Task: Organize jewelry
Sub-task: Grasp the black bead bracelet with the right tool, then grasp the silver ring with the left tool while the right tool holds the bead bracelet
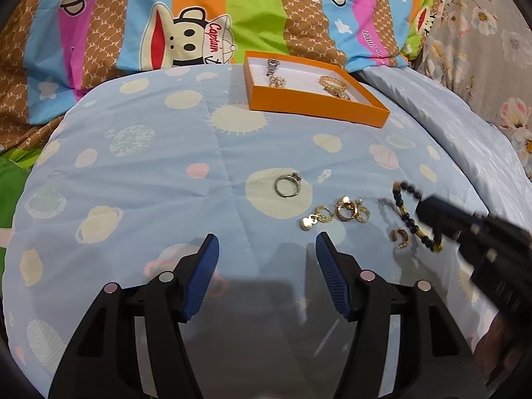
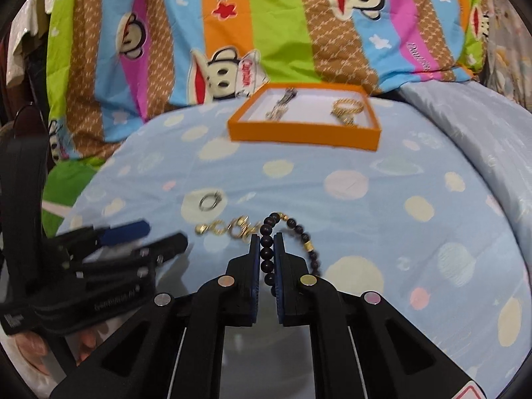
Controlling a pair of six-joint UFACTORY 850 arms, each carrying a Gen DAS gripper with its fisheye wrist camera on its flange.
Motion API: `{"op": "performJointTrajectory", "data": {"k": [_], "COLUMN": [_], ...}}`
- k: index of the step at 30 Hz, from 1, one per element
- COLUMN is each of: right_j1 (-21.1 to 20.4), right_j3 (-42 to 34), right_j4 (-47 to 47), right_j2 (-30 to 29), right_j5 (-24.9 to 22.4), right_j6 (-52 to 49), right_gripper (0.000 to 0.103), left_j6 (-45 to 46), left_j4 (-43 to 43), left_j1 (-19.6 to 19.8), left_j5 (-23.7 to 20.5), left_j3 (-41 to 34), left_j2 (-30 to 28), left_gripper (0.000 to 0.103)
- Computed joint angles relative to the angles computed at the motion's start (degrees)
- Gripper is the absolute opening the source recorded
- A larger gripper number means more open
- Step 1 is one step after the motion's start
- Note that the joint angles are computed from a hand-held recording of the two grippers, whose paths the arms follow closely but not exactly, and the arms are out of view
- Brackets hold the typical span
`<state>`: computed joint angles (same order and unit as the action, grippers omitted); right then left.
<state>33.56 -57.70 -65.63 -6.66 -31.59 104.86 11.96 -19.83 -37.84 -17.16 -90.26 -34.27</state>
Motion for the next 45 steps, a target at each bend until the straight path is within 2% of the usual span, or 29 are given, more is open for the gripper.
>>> {"op": "performJointTrajectory", "data": {"k": [5,10,19,21,26,36,45], "right_j1": [-0.79,-1.25,-0.89,-0.97,-1.5,-1.94,-2.27], "right_j3": [3.4,6.23,6.36,6.12,6.62,6.73,6.78], "right_j4": [-1.99,-2.07,-0.33,0.39,1.04,2.31,3.08], "right_j2": [4.15,6.87,4.26,3.71,3.72,3.59,3.5], "right_j5": [-3.57,-4.24,1.7,2.56,4.23,5.24,5.73], "right_j6": [4.66,6.98,5.19,4.32,4.58,3.71,3.18], "right_gripper": [0.007,0.007,0.007,0.007,0.007,0.007,0.007], "left_j6": [4.67,2.41,1.09,2.23,4.56,8.24,-2.74], "left_j4": [-3.36,0.38,1.7,0.42,-1.46,-6.27,5.24], "left_j1": [-0.54,-1.47,-1.61,-1.45,-1.37,-0.59,-0.98], "left_j5": [-1.01,-1.45,-2.2,-2.37,-3.18,-4.26,-6.56], "left_j3": [-0.33,-1.32,-3.39,-3.93,-5.55,-7.29,-15.93], "left_j2": [-0.14,-0.78,-2.12,-2.5,-3.56,-4.72,-10.2], "left_gripper": [0.058,0.058,0.053,0.045,0.032,0.031,0.031]}}
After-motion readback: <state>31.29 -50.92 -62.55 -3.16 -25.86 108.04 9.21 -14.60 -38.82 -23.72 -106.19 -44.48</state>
